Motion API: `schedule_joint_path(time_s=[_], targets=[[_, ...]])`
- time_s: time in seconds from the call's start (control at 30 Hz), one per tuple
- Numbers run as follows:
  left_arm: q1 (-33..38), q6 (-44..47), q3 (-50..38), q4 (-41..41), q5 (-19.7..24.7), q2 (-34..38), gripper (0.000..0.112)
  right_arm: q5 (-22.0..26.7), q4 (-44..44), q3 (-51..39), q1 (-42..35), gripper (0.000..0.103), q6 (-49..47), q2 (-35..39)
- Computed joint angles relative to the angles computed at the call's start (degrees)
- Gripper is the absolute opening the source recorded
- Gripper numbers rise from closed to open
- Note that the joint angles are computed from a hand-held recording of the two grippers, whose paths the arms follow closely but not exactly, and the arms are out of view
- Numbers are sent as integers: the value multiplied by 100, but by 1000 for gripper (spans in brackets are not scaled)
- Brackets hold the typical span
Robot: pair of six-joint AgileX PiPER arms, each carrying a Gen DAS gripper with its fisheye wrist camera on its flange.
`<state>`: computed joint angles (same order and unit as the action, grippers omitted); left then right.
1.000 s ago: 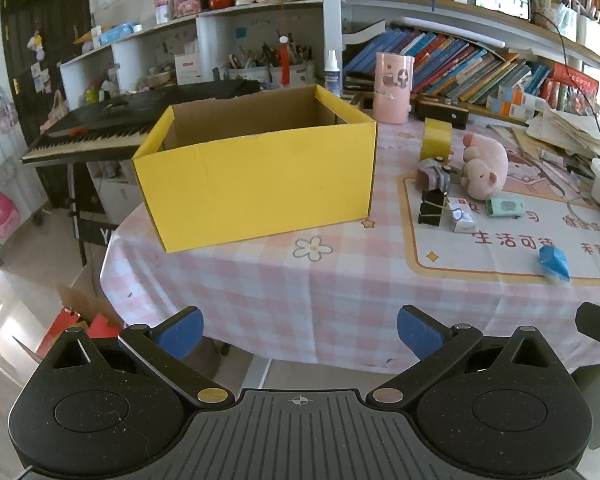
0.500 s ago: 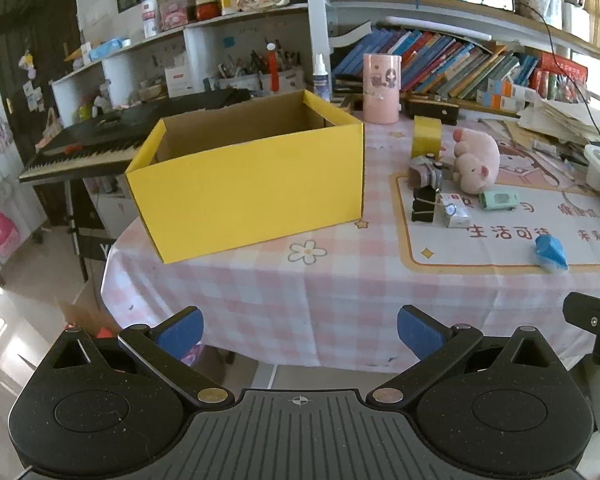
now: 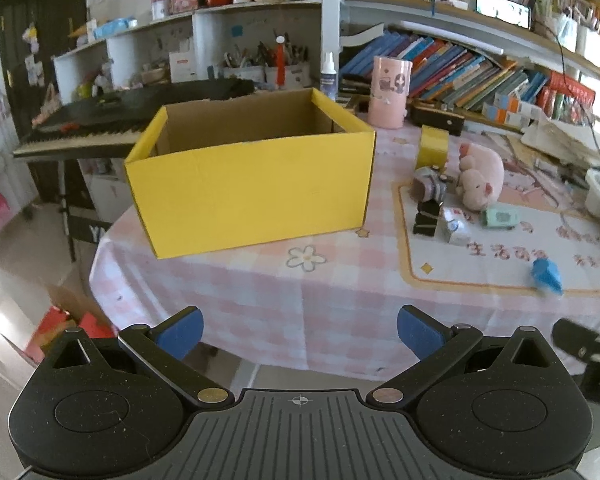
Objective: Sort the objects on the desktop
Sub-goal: 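Move the right tool toward the blue block while the left tool approaches the black binder clip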
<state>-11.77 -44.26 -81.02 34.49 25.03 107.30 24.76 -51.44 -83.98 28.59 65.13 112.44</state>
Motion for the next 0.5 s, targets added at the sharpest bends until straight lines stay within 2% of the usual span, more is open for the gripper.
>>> schedule_joint_path(time_s=[0.13, 0.33, 0.5], targets=[[9, -119, 146, 134, -232, -114, 103, 139, -387, 53, 87, 103, 737, -40], [103, 133, 403, -77, -758, -191, 103, 367, -306, 16, 46, 103, 903, -37], [146, 658, 348, -679, -879, -134, 103, 375, -707, 50, 105, 103, 1039, -31]])
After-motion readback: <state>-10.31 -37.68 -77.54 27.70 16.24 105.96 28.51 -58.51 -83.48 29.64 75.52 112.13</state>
